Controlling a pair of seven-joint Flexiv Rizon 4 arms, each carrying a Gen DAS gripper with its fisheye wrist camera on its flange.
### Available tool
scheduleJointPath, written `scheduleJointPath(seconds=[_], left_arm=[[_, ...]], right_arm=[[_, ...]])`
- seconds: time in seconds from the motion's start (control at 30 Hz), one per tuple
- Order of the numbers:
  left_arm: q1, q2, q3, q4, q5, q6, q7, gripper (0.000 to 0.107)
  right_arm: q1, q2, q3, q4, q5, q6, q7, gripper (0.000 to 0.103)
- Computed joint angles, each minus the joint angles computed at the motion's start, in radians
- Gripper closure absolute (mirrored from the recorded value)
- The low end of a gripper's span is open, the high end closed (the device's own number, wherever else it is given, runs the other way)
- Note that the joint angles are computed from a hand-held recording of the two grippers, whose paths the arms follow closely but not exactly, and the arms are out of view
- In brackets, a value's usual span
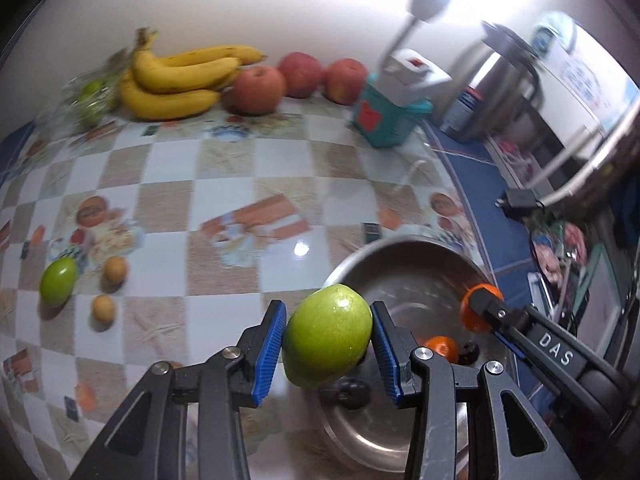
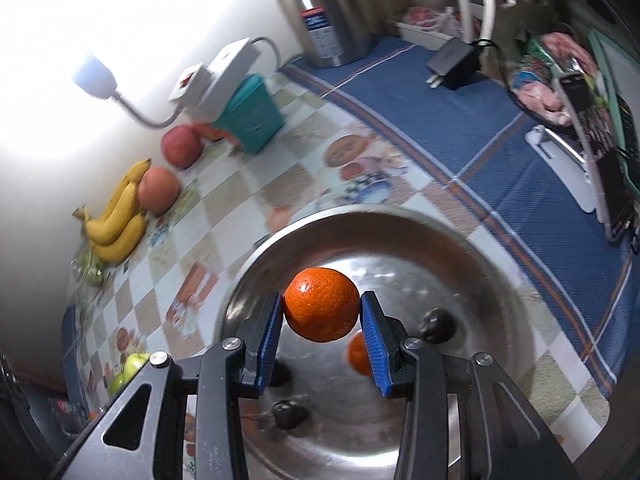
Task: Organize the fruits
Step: 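Carry the held mango and orange over the steel bowl with both tools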
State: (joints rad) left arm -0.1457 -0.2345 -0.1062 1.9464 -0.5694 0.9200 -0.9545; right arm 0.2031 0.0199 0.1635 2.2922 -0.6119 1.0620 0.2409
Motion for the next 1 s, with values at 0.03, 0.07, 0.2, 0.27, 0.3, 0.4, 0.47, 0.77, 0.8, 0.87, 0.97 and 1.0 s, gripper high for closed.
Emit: scheduleJointPath(seconds=[0.03, 0.07, 0.2, 0.27, 0.3, 0.4, 0.47, 0.77, 0.8, 0.87, 0.97, 1.0], left_arm=[[-0.003, -0.003, -0.007, 0.002, -0.007, 0.001, 0.010, 0.061], [-0.006, -0.006, -0.013, 0.006, -0.016, 0.006, 0.020, 0.061], [-0.024, -0.018, -0.040, 0.026, -0.066, 0.076, 0.081, 0.061], [-0.028, -0.025, -0.052, 0.033, -0.092, 0.098, 0.111, 0.061], [-0.030, -0.029, -0.055, 0.034, -0.101, 0.102, 0.120, 0.061], [-0.033, -0.041, -0.067, 0.039, -0.130, 0.126, 0.151, 0.061], [-0.036, -0.049, -0.073, 0.040, -0.142, 0.139, 0.168, 0.061], [-0.048, -0.075, -0.084, 0.038, -0.136, 0.175, 0.194, 0.061], [-0.048, -0.077, -0.086, 0.039, -0.137, 0.178, 0.194, 0.061], [-0.046, -0.083, -0.088, 0.036, -0.135, 0.175, 0.191, 0.061], [-0.046, -0.090, -0.088, 0.032, -0.124, 0.175, 0.183, 0.061], [-0.046, -0.092, -0.089, 0.032, -0.123, 0.174, 0.182, 0.061]], right_arm=[[-0.003, 0.005, -0.001, 0.006, -0.002, -0.002, 0.004, 0.062], [-0.007, 0.012, -0.002, 0.013, -0.007, -0.004, 0.011, 0.062], [-0.031, 0.022, -0.008, 0.041, -0.049, 0.016, 0.043, 0.062], [-0.039, 0.013, -0.013, 0.046, -0.062, 0.031, 0.045, 0.062], [-0.042, 0.008, -0.015, 0.049, -0.063, 0.036, 0.042, 0.062], [-0.047, -0.008, -0.021, 0.056, -0.057, 0.054, 0.038, 0.062], [-0.050, -0.016, -0.027, 0.061, -0.060, 0.068, 0.041, 0.062], [-0.047, -0.060, -0.047, 0.062, -0.088, 0.111, 0.050, 0.062], [-0.045, -0.063, -0.048, 0.061, -0.083, 0.111, 0.048, 0.062], [-0.041, -0.066, -0.050, 0.061, -0.080, 0.109, 0.050, 0.062], [-0.038, -0.072, -0.053, 0.061, -0.071, 0.111, 0.048, 0.062], [-0.037, -0.073, -0.054, 0.061, -0.068, 0.111, 0.048, 0.062]])
